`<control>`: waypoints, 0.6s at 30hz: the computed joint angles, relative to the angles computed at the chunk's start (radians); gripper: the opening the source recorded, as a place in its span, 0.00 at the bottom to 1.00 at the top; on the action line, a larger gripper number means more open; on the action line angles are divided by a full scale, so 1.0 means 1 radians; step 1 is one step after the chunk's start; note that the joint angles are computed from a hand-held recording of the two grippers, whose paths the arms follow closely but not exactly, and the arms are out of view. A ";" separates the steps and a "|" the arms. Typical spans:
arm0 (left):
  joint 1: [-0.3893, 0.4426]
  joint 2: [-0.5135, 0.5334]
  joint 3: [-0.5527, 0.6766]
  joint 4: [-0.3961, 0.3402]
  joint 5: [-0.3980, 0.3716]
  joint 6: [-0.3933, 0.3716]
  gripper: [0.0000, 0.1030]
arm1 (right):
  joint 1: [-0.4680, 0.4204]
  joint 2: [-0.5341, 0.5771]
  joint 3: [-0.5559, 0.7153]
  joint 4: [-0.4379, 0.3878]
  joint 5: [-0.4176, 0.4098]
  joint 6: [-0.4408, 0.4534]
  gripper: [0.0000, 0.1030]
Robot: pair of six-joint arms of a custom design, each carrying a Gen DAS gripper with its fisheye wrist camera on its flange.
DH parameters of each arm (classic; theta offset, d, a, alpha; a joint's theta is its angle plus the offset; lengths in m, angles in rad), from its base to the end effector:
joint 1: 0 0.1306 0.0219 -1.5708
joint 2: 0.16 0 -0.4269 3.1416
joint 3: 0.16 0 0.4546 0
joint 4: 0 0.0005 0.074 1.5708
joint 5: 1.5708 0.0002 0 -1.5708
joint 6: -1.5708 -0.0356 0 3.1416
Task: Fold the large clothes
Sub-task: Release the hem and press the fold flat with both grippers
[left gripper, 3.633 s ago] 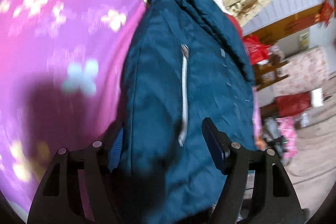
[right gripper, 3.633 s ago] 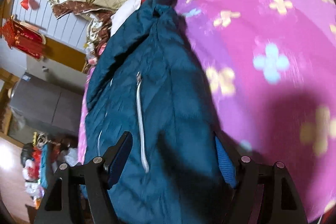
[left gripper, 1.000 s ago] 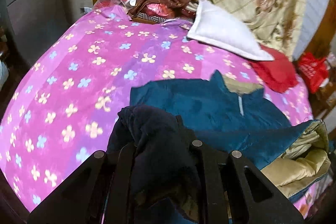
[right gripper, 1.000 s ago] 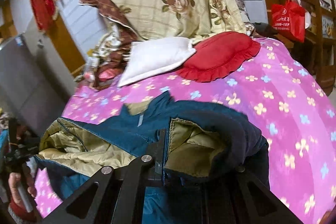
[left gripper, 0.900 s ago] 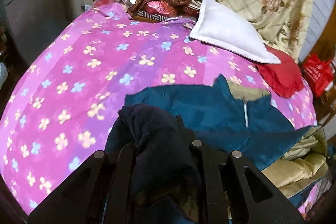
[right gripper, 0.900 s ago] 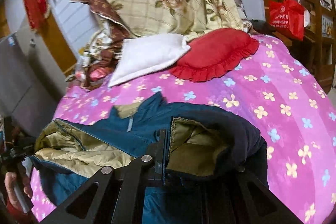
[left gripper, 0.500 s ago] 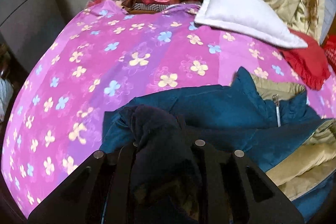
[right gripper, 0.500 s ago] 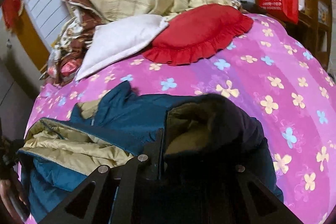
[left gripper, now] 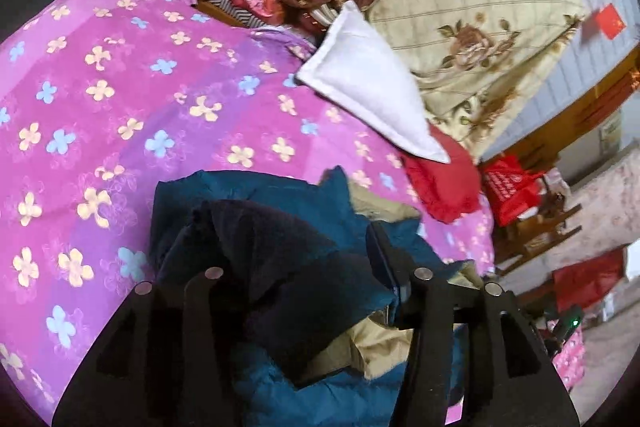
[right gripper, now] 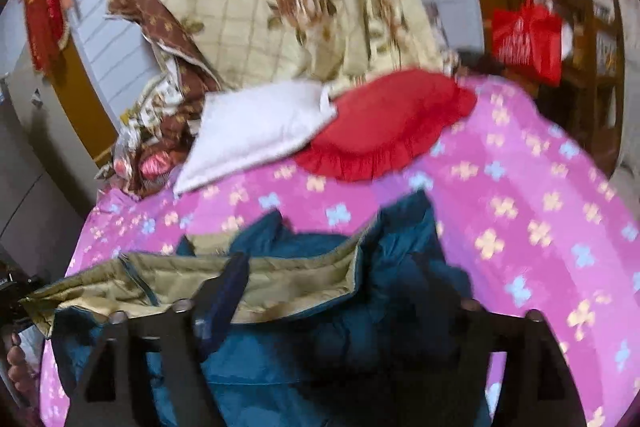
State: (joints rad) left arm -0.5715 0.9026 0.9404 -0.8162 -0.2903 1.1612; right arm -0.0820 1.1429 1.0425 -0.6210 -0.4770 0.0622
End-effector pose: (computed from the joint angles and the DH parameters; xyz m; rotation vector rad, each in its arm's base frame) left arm 0.2957 -0.1786 0.4447 -0.8259 2.2216 -0.5301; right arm 0.4402 -0.0203 0.4268 -0.2225 2.2268 0.4669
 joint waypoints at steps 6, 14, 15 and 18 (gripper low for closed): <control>-0.010 -0.055 -0.019 0.060 -0.024 0.051 0.69 | 0.073 -0.048 -0.062 -0.057 0.031 0.137 0.77; -0.107 0.116 0.095 -0.148 -0.177 -0.048 0.70 | 0.138 0.036 -0.098 -0.022 0.133 0.140 0.77; -0.116 0.158 0.107 -0.164 -0.192 -0.060 0.70 | 0.143 0.045 -0.098 -0.012 0.146 0.141 0.77; -0.109 0.258 0.115 -0.165 -0.173 -0.087 0.70 | 0.158 0.080 -0.089 0.031 0.184 0.146 0.78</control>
